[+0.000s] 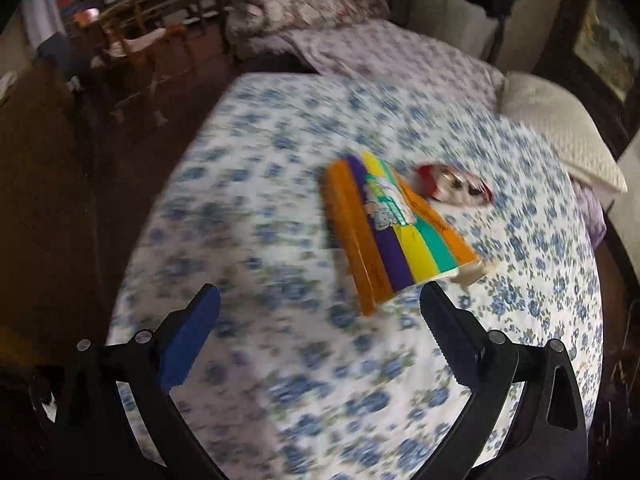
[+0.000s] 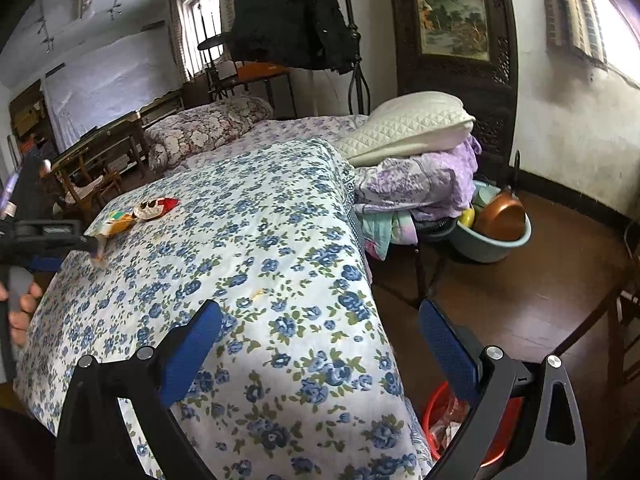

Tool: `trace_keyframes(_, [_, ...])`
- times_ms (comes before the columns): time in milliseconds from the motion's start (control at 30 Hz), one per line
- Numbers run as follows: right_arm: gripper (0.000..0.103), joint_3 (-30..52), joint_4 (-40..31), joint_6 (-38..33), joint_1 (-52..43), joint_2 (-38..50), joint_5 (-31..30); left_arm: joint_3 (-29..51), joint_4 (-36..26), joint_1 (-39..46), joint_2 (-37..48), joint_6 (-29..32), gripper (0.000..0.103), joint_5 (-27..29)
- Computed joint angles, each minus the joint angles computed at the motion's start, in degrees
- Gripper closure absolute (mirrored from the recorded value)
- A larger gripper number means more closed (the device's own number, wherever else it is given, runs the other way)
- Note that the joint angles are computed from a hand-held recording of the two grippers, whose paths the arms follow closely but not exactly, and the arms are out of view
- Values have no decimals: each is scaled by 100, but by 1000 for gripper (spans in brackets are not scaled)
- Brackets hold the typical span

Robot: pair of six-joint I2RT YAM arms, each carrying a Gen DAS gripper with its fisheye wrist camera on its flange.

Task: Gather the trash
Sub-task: 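Grasp the red snack packet with the right gripper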

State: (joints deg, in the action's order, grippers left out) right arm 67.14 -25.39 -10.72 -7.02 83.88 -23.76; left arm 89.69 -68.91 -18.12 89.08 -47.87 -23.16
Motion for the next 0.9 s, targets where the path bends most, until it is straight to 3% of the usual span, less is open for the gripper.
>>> trace_keyframes(200, [6,1062,-701,150,566,570,211,-355,334,270,-461,-401,7,612])
trace_keyframes(300, [6,2204,-1377,131,1025,1328,228,-166,332,289,-222,-427,7,602])
trace_keyframes(533, [6,4054,-2045,168,2021,2654,867,55,313,488,65,-547,7,640])
trace_keyframes(733, [6,5629,-2710,-350,2743,3786,1287,-77,96,770,-231,-1148,7,125])
trace_keyframes(900, [6,7419,-3579,-570,3115,4930,1371,-167,142,1036,-226,-1001,7,415])
